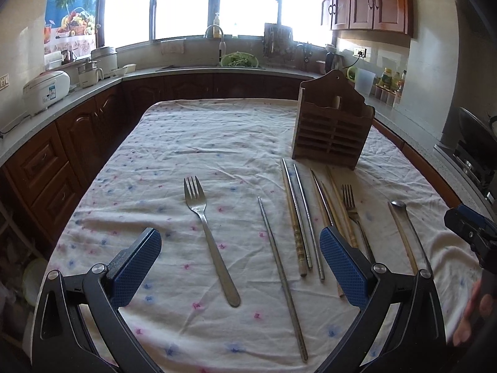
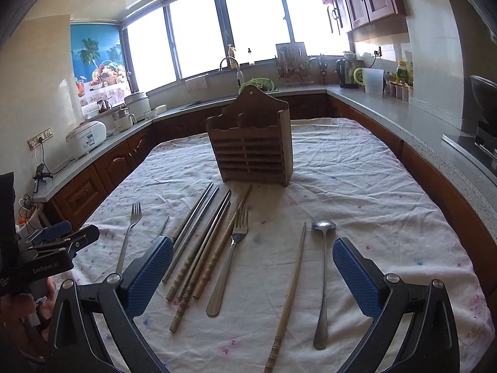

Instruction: Organize utensils

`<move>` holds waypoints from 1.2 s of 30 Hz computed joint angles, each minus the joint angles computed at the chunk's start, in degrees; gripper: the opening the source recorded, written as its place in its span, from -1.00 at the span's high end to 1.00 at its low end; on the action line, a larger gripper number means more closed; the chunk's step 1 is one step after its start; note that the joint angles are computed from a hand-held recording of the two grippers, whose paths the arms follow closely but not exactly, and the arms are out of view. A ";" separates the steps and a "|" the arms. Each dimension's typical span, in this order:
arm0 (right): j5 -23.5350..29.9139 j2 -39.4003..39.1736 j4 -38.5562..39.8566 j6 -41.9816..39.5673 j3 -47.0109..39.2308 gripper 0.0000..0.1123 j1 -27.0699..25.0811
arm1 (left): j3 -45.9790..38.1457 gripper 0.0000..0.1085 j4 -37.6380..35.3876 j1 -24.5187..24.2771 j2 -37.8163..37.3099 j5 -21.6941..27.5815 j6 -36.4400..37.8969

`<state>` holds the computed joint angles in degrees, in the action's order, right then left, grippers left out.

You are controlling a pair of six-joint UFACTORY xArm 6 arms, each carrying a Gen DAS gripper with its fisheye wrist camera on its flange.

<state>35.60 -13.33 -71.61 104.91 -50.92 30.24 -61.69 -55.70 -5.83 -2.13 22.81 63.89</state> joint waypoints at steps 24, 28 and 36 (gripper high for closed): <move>-8.85 14.47 36.07 -31.45 -7.54 0.28 -12.55 | -28.57 0.24 29.51 -2.02 24.69 18.46 -25.91; -7.97 15.65 36.61 -32.29 -8.34 0.40 -13.17 | -31.92 0.39 30.85 -2.31 27.41 20.99 -26.85; -6.10 18.47 35.92 -34.25 -11.83 0.54 -13.28 | -31.81 0.75 31.03 -2.99 27.85 19.56 -23.92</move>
